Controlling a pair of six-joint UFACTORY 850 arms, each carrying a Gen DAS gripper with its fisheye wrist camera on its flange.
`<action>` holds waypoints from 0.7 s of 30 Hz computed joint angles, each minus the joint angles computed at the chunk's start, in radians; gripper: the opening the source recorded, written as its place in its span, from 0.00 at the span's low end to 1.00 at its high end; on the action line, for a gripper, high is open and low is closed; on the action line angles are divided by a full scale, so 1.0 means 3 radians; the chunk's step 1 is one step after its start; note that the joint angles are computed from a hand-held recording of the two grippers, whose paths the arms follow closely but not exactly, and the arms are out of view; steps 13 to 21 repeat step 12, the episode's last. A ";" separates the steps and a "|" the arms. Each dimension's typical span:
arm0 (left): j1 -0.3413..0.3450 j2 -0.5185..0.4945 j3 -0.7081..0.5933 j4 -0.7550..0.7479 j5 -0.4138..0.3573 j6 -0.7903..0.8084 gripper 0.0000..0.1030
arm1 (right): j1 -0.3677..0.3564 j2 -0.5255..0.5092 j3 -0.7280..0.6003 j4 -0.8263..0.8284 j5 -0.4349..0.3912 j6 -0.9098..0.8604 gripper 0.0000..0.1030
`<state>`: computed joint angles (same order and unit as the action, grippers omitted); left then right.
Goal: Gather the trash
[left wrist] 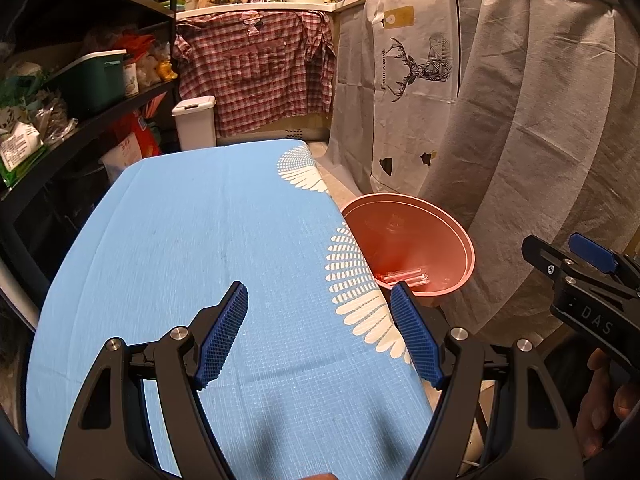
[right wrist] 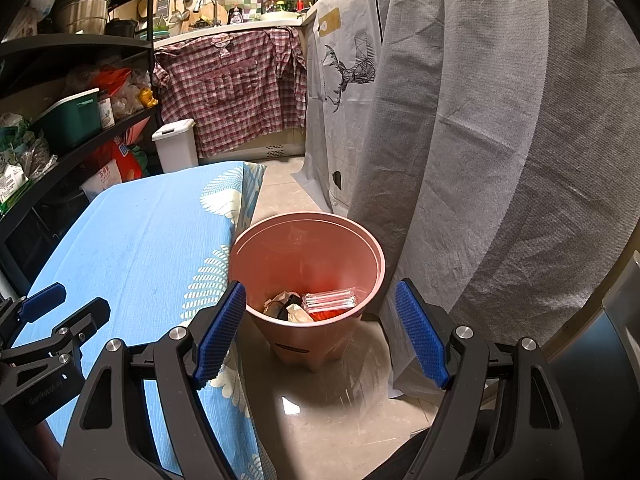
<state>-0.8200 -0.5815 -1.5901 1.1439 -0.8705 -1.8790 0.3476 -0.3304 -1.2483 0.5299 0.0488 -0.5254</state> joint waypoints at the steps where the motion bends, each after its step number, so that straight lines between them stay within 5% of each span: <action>1: -0.0004 -0.0001 0.0000 0.0014 -0.0009 -0.0006 0.70 | 0.0000 -0.0002 -0.0002 0.0001 -0.0002 -0.0001 0.74; 21: 0.0005 -0.0018 -0.0037 -0.0051 -0.0003 0.0051 0.70 | -0.0003 -0.0002 -0.0004 -0.0072 -0.0005 0.0071 0.74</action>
